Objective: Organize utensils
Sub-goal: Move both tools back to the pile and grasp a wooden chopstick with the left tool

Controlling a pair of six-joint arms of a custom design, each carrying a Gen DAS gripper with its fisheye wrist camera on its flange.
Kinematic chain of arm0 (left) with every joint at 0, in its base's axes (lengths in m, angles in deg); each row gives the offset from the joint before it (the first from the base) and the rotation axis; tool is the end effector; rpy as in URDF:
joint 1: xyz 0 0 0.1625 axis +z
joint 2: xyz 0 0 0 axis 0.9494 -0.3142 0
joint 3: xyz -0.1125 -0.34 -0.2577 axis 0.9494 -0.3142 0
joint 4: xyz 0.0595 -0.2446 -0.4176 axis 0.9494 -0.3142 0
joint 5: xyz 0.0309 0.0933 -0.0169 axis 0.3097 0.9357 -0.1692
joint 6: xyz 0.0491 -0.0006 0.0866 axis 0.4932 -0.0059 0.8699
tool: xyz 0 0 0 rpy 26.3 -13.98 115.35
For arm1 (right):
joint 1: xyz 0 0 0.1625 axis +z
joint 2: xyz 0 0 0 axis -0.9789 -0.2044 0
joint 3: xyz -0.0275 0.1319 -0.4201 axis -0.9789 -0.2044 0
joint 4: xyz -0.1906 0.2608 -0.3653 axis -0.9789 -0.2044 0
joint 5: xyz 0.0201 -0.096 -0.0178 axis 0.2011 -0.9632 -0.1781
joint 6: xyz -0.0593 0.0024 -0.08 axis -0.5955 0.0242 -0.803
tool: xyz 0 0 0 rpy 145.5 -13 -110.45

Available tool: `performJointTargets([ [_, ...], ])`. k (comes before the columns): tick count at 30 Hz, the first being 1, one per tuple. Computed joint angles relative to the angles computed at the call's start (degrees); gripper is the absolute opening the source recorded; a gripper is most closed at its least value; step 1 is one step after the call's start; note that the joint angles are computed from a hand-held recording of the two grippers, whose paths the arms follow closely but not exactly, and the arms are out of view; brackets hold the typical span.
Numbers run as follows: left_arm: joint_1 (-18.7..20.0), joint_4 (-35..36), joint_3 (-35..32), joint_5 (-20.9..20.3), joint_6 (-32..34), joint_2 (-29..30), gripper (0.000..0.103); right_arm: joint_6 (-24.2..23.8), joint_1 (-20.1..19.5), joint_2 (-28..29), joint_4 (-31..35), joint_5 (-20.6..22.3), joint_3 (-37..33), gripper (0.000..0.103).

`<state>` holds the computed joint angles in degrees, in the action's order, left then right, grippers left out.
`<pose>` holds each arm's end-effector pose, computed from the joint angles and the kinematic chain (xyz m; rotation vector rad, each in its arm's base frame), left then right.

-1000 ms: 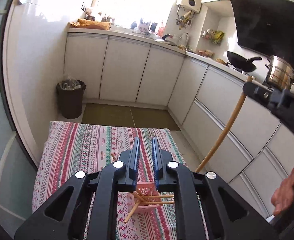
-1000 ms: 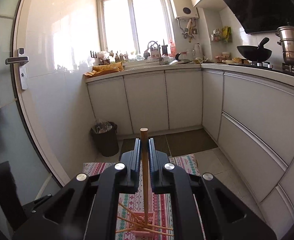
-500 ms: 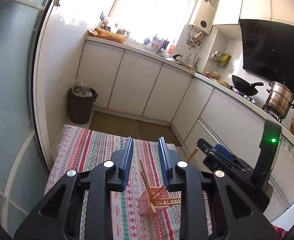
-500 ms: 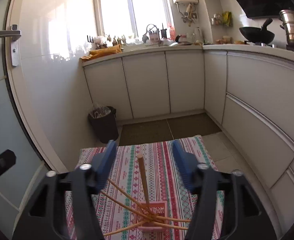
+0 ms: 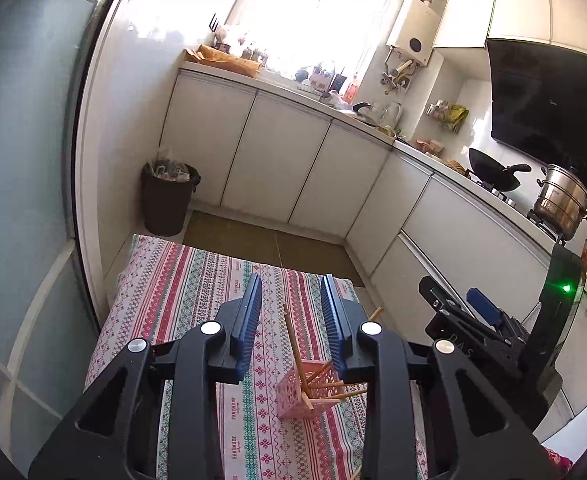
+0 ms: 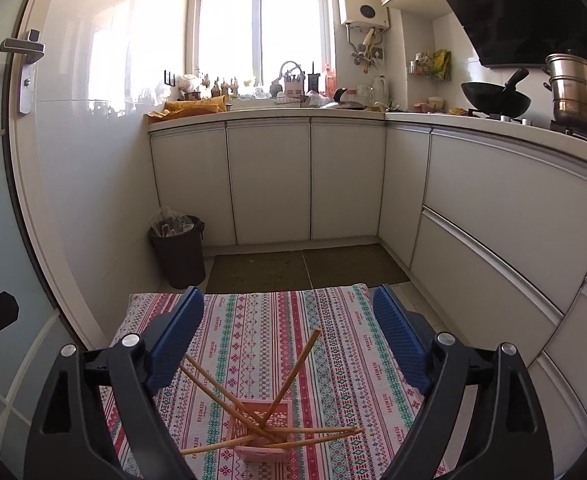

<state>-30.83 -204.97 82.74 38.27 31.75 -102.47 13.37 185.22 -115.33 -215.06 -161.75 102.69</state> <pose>-0.3120 -0.5668 0.3047 0.0586 2.1491 -1.5621 0.3402 -0.7563 0.2060 0.9150 -2.2320 1.2483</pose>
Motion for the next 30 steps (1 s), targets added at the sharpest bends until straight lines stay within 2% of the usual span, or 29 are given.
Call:
performJointTargets([
  [8, -1.21, 7.17, 1.30, -0.55, -5.39, -0.53, 0.039, -0.21, -0.46, -4.38, -4.21, -0.19, 3.32, 0.093],
  [10, -1.58, 10.42, 1.87, -0.89, -7.63, -0.65, 0.046, 0.17, -0.89, -6.18, -4.60, -0.48, 4.85, 0.095],
  [13, -2.10, 16.04, 3.08, -1.96, -11.96, -0.95, 0.060, 0.51, -1.93, -9.22, -4.75, -0.92, 7.88, 0.096],
  [14, -2.21, 18.55, 3.38, -2.49, -13.51, -0.99, 0.067, 0.79, -2.57, -10.53, -4.73, -0.93, 9.37, 0.096],
  [15, -2.31, 21.84, 3.61, -2.96, -15.36, -1.02, 0.079, 1.22, -3.29, -11.88, -4.70, -1.09, 10.97, 0.096],
  [17, -2.35, 28.51, 3.90, -4.68, -18.77, -0.88, 0.089, 2.59, -5.19, -14.68, -3.47, -1.72, 14.42, 0.096],
  [18, -2.16, 30.95, 3.98, -6.35, -19.76, -0.71, 0.091, 3.40, -6.27, -15.95, -1.79, -2.50, 15.95, 0.097],
  [21, -0.97, 39.40, 2.92, -13.39, -22.74, 0.52, 0.092, 6.51, -9.95, -19.49, 3.72, -5.61, 20.53, 0.097],
  [24, 0.13, 45.14, 1.26, -18.34, -23.03, 3.31, 0.092, 10.94, -13.99, -22.69, 8.03, -6.42, 25.20, 0.096],
  [28, 1.93, 52.61, -3.51, -21.70, -22.49, 9.31, 0.091, 14.95, -18.15, -24.32, 11.01, -7.14, 28.74, 0.096],
  [30, 3.05, 56.13, -6.43, -22.71, -22.53, 12.40, 0.085, 17.15, -19.45, -24.70, 13.43, -7.08, 28.64, 0.096],
])
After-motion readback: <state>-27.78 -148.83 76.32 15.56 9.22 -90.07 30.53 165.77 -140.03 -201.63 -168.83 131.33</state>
